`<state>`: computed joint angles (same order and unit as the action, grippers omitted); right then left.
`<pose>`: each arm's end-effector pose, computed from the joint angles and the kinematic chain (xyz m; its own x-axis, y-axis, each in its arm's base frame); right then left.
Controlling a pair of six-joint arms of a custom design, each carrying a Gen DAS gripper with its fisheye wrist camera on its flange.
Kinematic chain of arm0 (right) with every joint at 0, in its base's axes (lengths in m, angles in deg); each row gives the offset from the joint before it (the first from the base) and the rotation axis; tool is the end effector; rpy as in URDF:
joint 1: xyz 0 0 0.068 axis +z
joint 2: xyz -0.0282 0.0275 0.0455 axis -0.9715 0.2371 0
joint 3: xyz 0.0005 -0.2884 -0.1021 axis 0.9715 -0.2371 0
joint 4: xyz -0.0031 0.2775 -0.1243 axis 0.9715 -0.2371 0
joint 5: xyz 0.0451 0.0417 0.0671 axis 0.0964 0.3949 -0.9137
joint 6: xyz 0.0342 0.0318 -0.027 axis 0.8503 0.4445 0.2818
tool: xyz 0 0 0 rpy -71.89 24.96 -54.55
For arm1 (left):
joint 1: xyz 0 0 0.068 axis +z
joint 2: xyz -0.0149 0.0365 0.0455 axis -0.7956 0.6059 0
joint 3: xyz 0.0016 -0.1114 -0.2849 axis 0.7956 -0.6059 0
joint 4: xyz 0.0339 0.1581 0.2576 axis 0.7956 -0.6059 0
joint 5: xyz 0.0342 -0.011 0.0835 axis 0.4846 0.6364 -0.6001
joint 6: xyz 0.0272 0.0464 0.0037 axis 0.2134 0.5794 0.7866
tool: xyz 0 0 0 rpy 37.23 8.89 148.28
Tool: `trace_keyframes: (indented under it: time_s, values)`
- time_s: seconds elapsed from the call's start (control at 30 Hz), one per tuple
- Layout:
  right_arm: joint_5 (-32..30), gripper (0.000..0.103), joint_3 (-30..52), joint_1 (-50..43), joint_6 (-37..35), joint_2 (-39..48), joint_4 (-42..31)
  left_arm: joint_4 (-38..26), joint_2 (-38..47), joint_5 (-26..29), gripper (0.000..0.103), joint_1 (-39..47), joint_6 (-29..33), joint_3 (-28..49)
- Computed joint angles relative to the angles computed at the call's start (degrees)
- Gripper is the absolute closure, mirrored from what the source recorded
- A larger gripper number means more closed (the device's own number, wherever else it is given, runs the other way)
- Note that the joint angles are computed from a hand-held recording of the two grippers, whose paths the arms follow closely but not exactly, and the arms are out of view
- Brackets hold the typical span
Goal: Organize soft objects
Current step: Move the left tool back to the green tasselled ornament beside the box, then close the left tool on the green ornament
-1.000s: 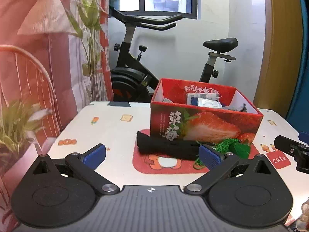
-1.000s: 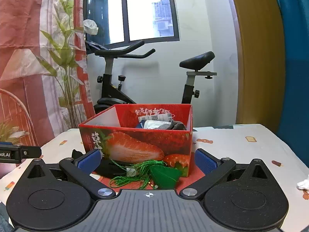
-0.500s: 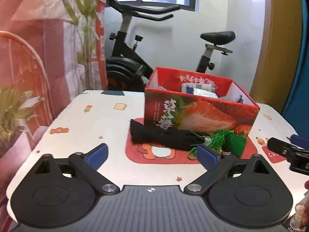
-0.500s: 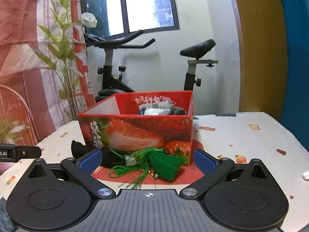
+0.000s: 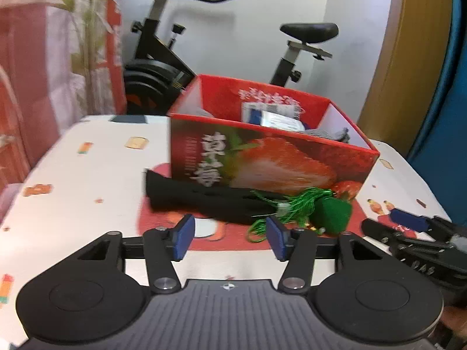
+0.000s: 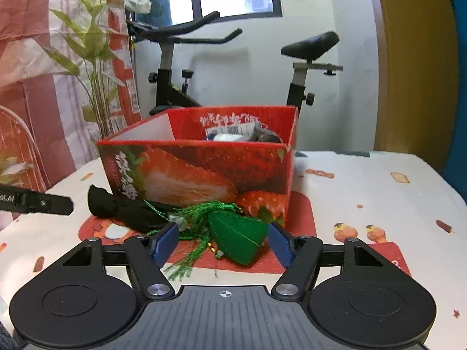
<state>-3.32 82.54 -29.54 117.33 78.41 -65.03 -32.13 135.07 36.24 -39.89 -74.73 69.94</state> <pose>0.1691 0.1443 0.2025 -0.4292 0.1680 -0.8875 0.1080 0.9850 0.1343 0.2493 0.0410 0.2789 -0.6319 0.0851 -0.7704 0.2698 0.9559 -0.1157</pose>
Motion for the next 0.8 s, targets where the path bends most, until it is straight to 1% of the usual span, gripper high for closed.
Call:
trace_keyframes:
  time_s: [0.07, 0.17, 0.33, 0.4, 0.5, 0.6, 0.7, 0.8]
  values:
    - [-2.6, 0.042, -0.4, -2.9, -1.8, 0.7, 1.5, 1.1, 2.1, -1.0, 0.049, -2.9, -1.9, 0.7]
    - [-8.4, 0.042, -1.3, -8.5, -3.8, 2.1, 4.1, 2.4, 5.7, -2.4, 0.05, -7.5, -3.7, 2.1]
    - [-16.4, 0.042, -1.7, -15.1, -7.4, 6.7, 9.1, 4.2, 12.2, -2.7, 0.052, -13.5, -5.7, 4.8]
    - [-18.3, 0.042, -1.3, -16.5, -8.7, 8.8, 10.7, 4.9, 14.6, -3.0, 0.053, -15.4, -6.2, 5.7]
    - [-21.3, 0.043, -0.8, -18.3, -9.9, 11.4, 12.8, 5.0, 19.0, -1.2, 0.054, -17.0, -7.8, 7.7]
    - [-23.4, 0.043, -0.2, -19.5, -10.9, 13.3, 13.8, 5.0, 22.4, -0.8, 0.054, -18.7, -8.2, 9.3]
    - [-25.0, 0.046, 0.1, -20.5, -11.6, 14.7, 14.9, 5.7, 25.0, -0.9, 0.054, -19.9, -8.8, 10.1]
    - [-26.1, 0.048, 0.5, -21.2, -12.5, 15.9, 15.7, 6.6, 27.1, 0.2, 0.054, -20.1, -9.3, 10.8]
